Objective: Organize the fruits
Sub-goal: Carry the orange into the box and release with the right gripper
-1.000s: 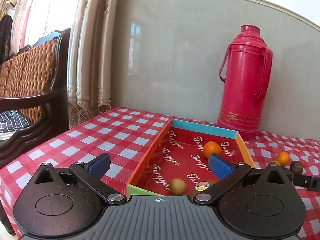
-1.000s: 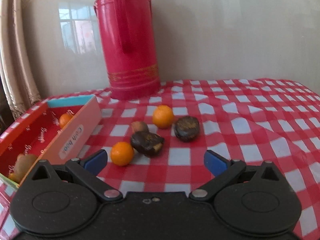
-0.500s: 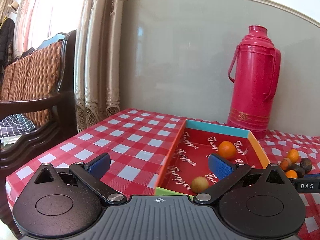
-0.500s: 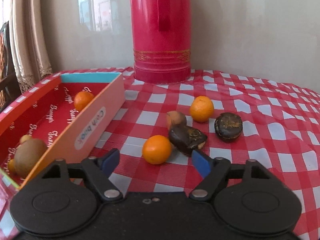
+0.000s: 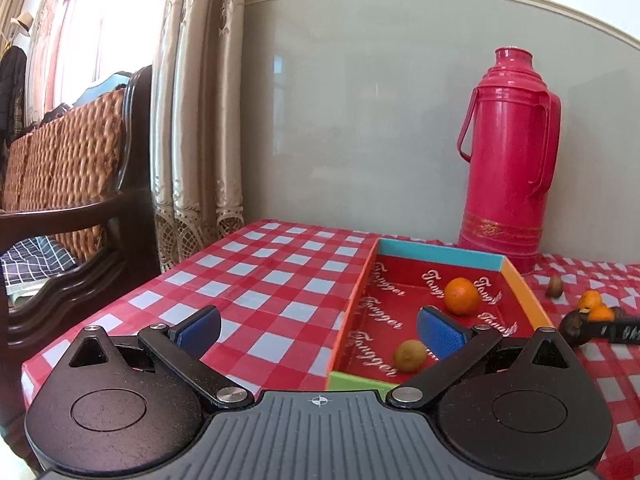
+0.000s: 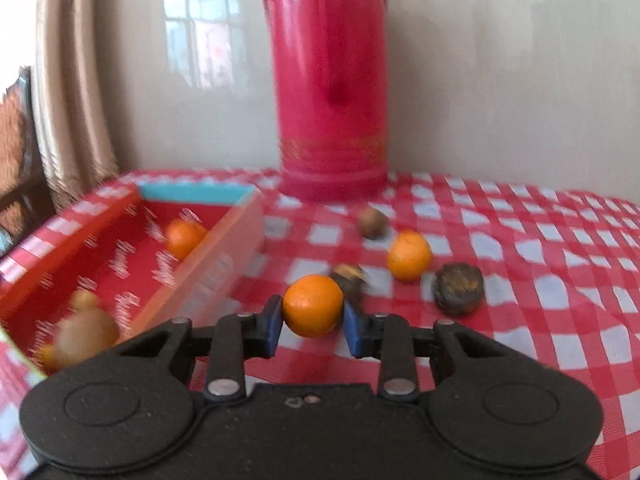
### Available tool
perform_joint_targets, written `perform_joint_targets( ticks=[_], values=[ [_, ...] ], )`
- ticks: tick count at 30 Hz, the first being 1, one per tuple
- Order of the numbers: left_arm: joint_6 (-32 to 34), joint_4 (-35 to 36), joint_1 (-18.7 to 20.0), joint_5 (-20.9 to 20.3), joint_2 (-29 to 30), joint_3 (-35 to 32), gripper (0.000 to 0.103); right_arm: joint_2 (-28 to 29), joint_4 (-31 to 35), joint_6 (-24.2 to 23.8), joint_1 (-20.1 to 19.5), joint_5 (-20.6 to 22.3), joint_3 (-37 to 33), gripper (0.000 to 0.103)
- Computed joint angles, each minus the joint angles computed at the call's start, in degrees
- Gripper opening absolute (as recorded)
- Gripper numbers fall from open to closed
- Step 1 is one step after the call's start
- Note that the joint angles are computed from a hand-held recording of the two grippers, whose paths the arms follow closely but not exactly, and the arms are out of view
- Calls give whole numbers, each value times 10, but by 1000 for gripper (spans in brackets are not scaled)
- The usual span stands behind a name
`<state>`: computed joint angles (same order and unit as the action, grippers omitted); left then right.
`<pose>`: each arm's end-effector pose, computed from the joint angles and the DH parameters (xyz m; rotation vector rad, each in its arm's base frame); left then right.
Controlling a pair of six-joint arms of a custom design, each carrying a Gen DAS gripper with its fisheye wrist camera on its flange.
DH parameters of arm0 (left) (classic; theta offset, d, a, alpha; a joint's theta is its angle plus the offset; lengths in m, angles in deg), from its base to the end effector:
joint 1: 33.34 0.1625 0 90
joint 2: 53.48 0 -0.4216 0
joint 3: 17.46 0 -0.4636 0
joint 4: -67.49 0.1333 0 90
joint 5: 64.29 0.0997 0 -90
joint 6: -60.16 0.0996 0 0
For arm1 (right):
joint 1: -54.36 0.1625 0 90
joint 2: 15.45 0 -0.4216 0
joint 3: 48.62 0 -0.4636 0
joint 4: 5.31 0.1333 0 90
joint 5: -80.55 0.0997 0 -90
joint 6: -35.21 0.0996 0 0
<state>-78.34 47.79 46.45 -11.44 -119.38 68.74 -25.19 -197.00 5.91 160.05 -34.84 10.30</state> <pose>0.0689 -0.7087 0.2860 0.2335 1.7828 -1.4712 0.3173 -0.7945 -0.0927 0.6679 -2.3059 1.1049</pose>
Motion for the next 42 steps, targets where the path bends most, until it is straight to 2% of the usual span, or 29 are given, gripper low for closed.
perform_joint_targets(
  ticks=[7,13,14,15,16,17,18,21,29,33,42],
  values=[
    [1,-8,3,-9,-10,9,103,0,-48,-43,17,94,30,24],
    [3,-3,5,-10,-11,8,103,19,-27,-57,29,109,11,25],
    [4,-3,5,-10,-11,8,103,22,-23,-60,30,109,7,35],
    [5,-2,5,-10,-11,8,103,28,-26,-69,31,109,2,50],
    [6,-5,5,-10,-12,9,103,34,-50,-83,32,110,-1,88],
    [4,-5,5,-10,-12,9,103,36,-81,-92,30,123,6,93],
    [2,-3,5,-10,-12,8,103,28,-96,-92,27,144,19,91],
    [-4,0,3,-8,-9,5,103,19,-127,-79,24,147,30,90],
    [-24,4,-10,0,3,5,103,-10,-162,-53,5,101,59,91],
    [-5,-3,-22,-6,18,2,103,-23,-177,-43,-3,84,75,92],
    [-30,40,-45,-9,50,-27,103,-54,-206,-48,-18,66,115,92]
  ],
)
